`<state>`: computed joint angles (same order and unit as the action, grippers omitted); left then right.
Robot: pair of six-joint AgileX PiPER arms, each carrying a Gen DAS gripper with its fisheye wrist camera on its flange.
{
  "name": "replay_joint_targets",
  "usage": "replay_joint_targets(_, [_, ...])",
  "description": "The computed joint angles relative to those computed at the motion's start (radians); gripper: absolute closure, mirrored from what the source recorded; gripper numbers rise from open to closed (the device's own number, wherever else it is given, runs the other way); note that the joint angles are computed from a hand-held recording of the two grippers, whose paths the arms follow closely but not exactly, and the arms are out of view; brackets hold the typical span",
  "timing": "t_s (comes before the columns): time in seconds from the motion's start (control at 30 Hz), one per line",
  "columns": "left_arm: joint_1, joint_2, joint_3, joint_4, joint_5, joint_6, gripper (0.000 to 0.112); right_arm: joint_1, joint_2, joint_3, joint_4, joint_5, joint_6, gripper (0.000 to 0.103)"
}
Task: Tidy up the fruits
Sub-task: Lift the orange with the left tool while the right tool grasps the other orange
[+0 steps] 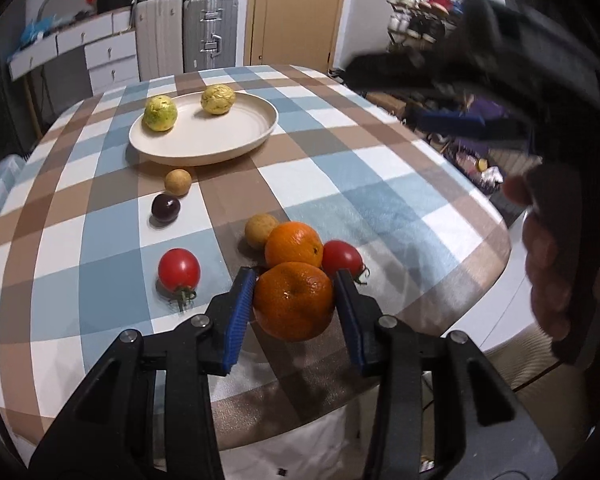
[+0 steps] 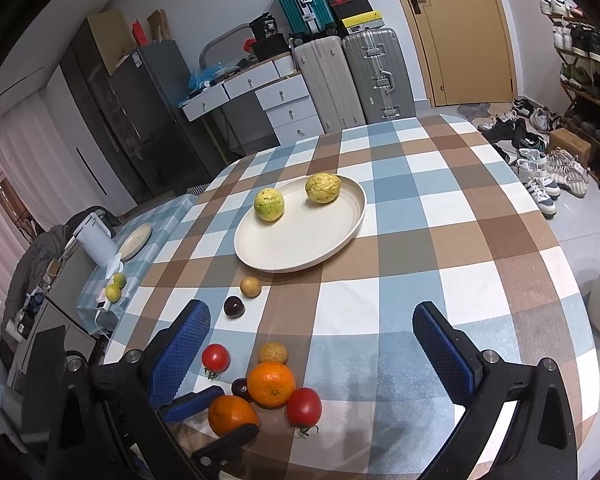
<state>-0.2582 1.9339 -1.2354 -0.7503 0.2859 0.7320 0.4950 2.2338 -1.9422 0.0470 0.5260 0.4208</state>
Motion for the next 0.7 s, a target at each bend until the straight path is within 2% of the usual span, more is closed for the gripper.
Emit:
replay_joint_targets(0.07, [0.03,-0.014,0.007,-0.127,0.028,0.102,0.074,-0.003,0.001,0.001,0.008,-0.001,0.0,0.0])
replay_joint_targets(0.2, [0.078,-0.043,0.011,-0.248,0.059,0.186,0.074,-0.01,0.0,0.007,0.026,-0.006,-0.004,0.0])
replay_joint_targets(0.3, [0.117,-0.055,-0.002,-0.282,0.072,0.198,0.074,-0.014,0.003,0.004,0.032,0.001,0.006,0.0])
replay_joint_targets(0.53, [0.239,-0.054,-0.069,-0.371,0.185,0.2,0.074,-0.03,0.017,-0.008,0.11,0.02,-0.044,0.0])
replay_joint_targets(0.7, [0.31,-0.031,-0.165,-0.342,0.254,0.127,0.074,-0.035,0.043,-0.039,0.265,0.062,-0.208,0.0])
